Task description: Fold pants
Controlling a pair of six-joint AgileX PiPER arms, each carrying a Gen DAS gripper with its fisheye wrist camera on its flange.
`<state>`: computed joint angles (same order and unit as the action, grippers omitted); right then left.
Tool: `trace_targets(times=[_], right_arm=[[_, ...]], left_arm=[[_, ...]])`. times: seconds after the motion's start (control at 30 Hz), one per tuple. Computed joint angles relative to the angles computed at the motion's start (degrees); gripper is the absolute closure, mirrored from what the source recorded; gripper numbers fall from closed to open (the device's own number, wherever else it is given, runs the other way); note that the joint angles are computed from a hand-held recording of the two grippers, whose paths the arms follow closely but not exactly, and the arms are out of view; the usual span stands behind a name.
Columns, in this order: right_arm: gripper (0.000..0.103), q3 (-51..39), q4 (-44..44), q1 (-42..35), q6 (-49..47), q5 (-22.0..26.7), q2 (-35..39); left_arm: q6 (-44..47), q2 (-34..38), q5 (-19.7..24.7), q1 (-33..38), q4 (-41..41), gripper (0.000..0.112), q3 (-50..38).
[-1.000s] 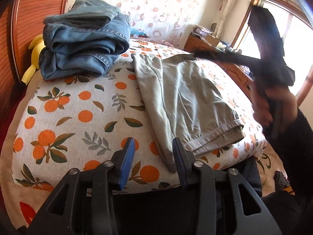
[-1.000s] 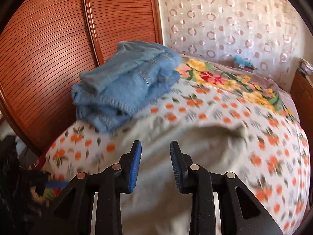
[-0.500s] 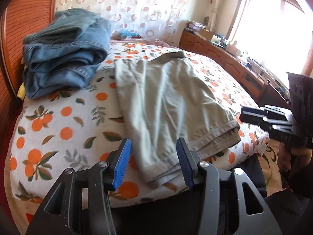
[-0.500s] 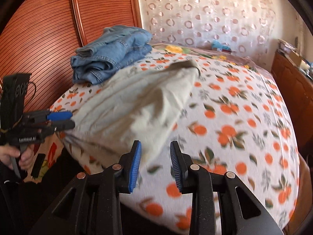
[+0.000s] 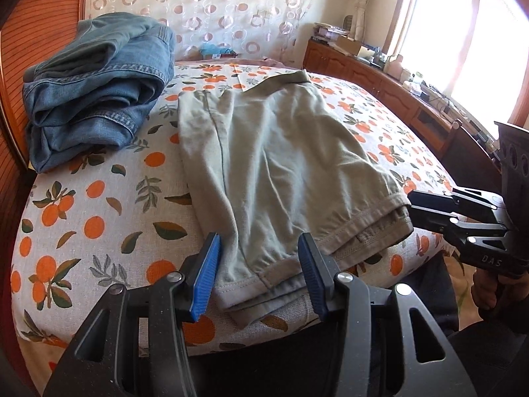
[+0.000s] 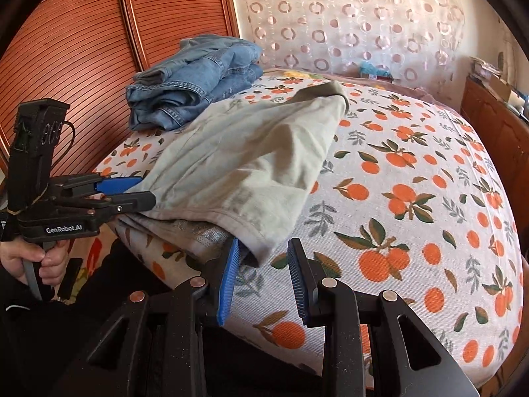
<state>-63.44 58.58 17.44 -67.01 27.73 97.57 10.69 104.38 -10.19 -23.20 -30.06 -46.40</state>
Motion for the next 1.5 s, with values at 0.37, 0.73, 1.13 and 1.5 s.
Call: trace_targets(times=[0.37,0.73,1.13,1.5], right_arm=[[0.102,0.95,0.28,1.69,-2.33,-2.04,-0.82],[0.102,4.72,1.01,-1.48,-4.05,3.55,-4.37],[0.102,3.84,-1.77,-1.6,-0.87,4.63,-2.93],[0.102,5.84,1.11,-2.27,-2.78,1.6,-6.61]], left_arm=[[-0.82,0.58,0.22,-0.09,0.37,0.063,-0.19],[-2.85,0.09,-0.14,-0.04,2.34,0.063,0.39],[-0.64,-3.1,-0.97,1.6,-0.69,0.063,3.62],[8.8,-3.23,-0.66,1.06,-9.8,0.063,3.21]])
